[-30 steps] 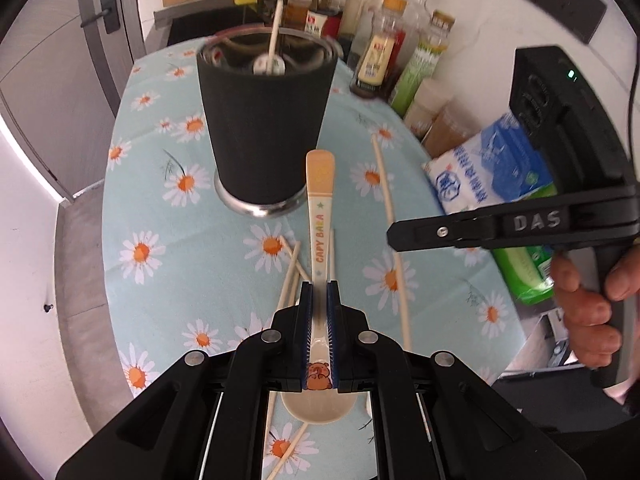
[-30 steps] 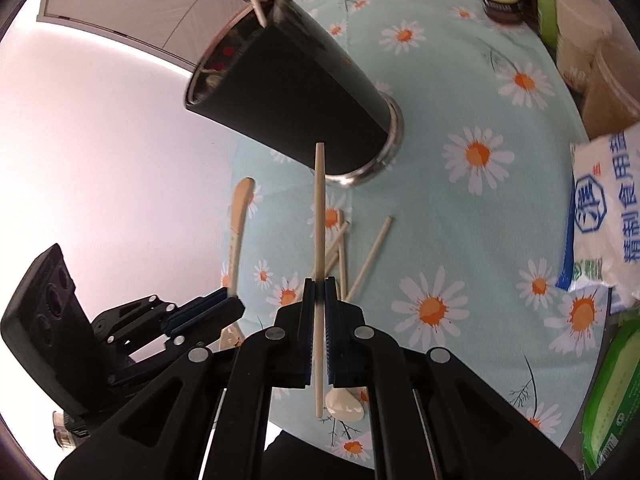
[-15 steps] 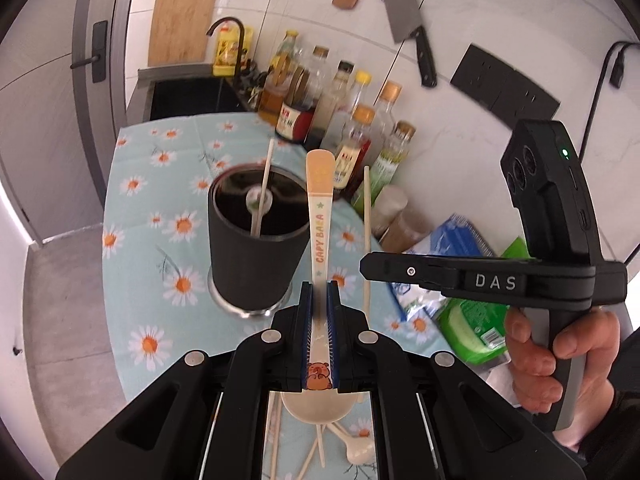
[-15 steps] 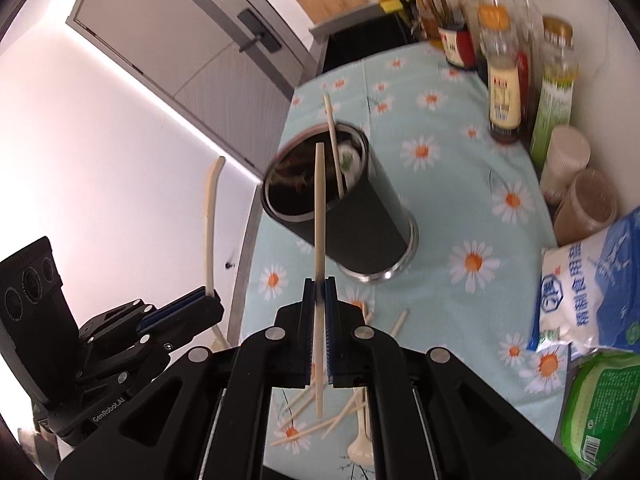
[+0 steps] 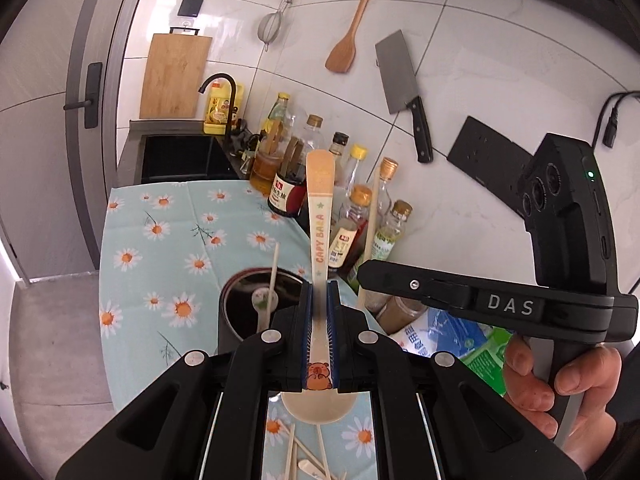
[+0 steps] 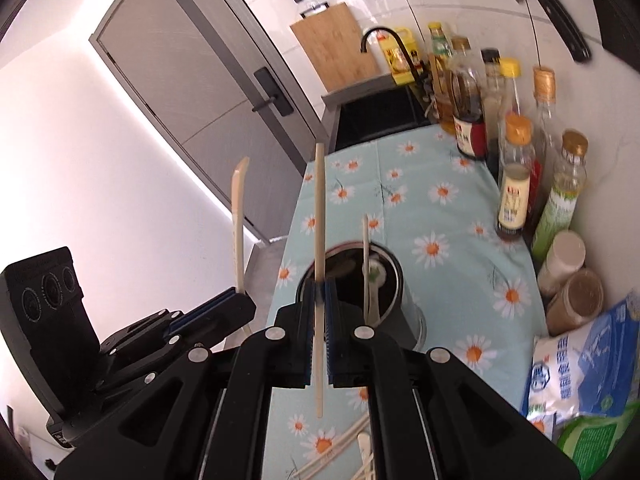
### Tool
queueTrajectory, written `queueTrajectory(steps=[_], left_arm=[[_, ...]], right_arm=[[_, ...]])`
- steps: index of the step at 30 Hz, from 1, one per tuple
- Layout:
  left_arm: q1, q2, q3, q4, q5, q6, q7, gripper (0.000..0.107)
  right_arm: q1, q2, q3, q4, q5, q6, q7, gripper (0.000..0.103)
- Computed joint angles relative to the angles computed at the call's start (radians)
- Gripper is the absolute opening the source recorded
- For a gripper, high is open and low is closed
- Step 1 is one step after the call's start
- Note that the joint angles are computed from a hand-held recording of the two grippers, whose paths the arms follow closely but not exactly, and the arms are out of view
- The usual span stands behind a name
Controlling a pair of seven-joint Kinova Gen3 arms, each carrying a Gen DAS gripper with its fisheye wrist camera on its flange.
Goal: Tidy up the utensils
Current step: 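Carry the capybara spoon with the left gripper while the right carries the chopstick to the holder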
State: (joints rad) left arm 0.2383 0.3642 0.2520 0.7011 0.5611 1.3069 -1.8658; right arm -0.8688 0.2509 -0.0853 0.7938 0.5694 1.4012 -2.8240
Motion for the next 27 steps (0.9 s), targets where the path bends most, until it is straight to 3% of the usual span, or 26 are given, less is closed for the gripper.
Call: queueTrajectory(steps=[7, 16, 27], left_arm=[[-0.009, 0.012, 0.005, 0.025, 0.018, -0.103, -0.027, 0.006], [-0.001, 0.055, 0.024, 0.023, 0.048, -0.18, -0.033, 0.006], [-0.004, 0.053, 0.045, 0.151, 0.086, -0.313, -0.08, 0.006]], right_arm=[[-0.021, 0.051, 0.044, -0.089, 0.058, 0.034, 0.086, 0.006], [0.005, 0.028, 0.062, -0.009, 0.119, -0.063, 0.096, 0.006], [0.09, 0.026, 0.04, 0.065, 0.046, -0.14, 0.106, 0.006]])
